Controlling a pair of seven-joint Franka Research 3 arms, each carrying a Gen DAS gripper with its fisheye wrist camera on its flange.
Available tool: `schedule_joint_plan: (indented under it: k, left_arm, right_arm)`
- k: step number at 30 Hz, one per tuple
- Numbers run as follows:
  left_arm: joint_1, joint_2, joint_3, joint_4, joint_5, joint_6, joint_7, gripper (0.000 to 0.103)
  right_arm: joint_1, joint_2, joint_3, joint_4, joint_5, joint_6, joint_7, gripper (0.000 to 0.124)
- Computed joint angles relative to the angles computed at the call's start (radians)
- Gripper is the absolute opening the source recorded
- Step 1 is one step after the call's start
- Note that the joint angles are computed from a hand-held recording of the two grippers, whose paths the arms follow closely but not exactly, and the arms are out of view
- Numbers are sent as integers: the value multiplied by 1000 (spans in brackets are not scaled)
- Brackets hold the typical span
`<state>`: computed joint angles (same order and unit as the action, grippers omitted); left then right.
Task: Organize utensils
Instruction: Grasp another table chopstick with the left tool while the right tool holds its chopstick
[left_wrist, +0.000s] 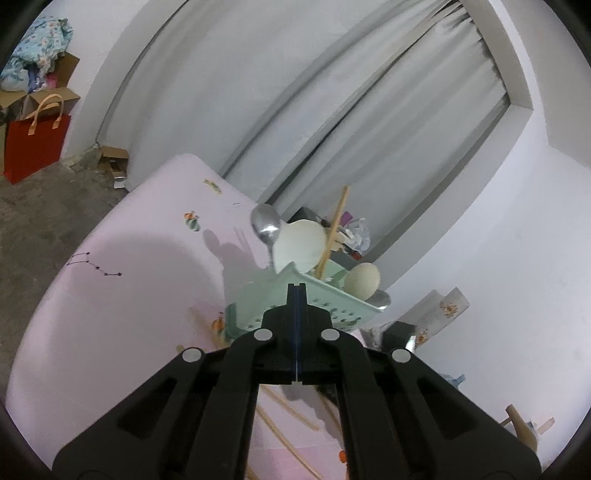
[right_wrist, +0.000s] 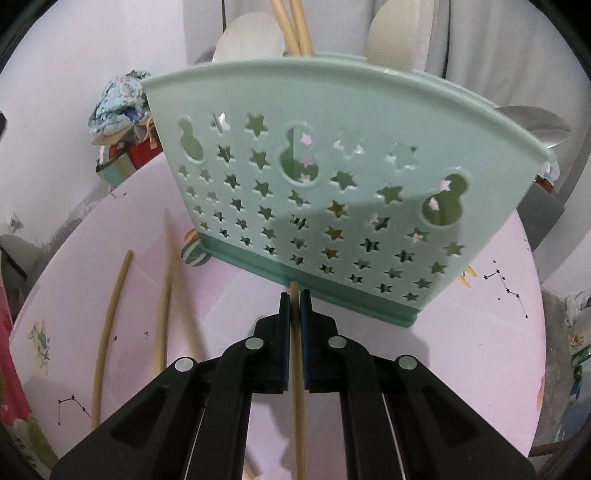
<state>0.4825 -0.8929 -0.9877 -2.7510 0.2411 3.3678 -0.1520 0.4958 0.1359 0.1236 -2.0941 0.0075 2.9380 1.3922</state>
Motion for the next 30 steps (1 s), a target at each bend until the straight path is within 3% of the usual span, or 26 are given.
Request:
schedule_joint_plan:
  k: [4, 6, 8, 9, 14, 21, 25, 30]
  left_arm:
    - [-47, 44, 43, -28, 19, -52, 10, 0]
    - [-93, 83, 85, -45, 43, -89, 26, 7]
    - [-157, 123, 143, -52, 71, -163, 46, 18]
    - [-205, 172, 191, -49, 92, -209, 70, 19]
    - [-301, 338, 301, -11, 167, -262, 120, 27]
    - [-295, 484, 310, 77, 282, -268, 105, 28]
    - [-344, 573, 358, 131, 315, -312, 110, 28]
    - [-383, 631, 384, 194, 380, -404, 79, 29]
  right_arm:
    - [6, 1, -6, -5, -11, 6, 33, 5]
    - [-13, -15, 7, -21, 32, 9, -5, 5]
    - [-20, -28, 14, -42, 61, 20, -25, 5]
    - [-24, -30, 19, -45, 78, 23, -36, 5]
    - [-60, -62, 55, -78, 262, 35, -182, 5]
    - [-60, -128, 64, -107, 683, 15, -511, 5]
    - [-52, -169, 29, -111, 925, -43, -688, 5]
    - [-35, -196, 14, -135, 1050, -49, -766, 5]
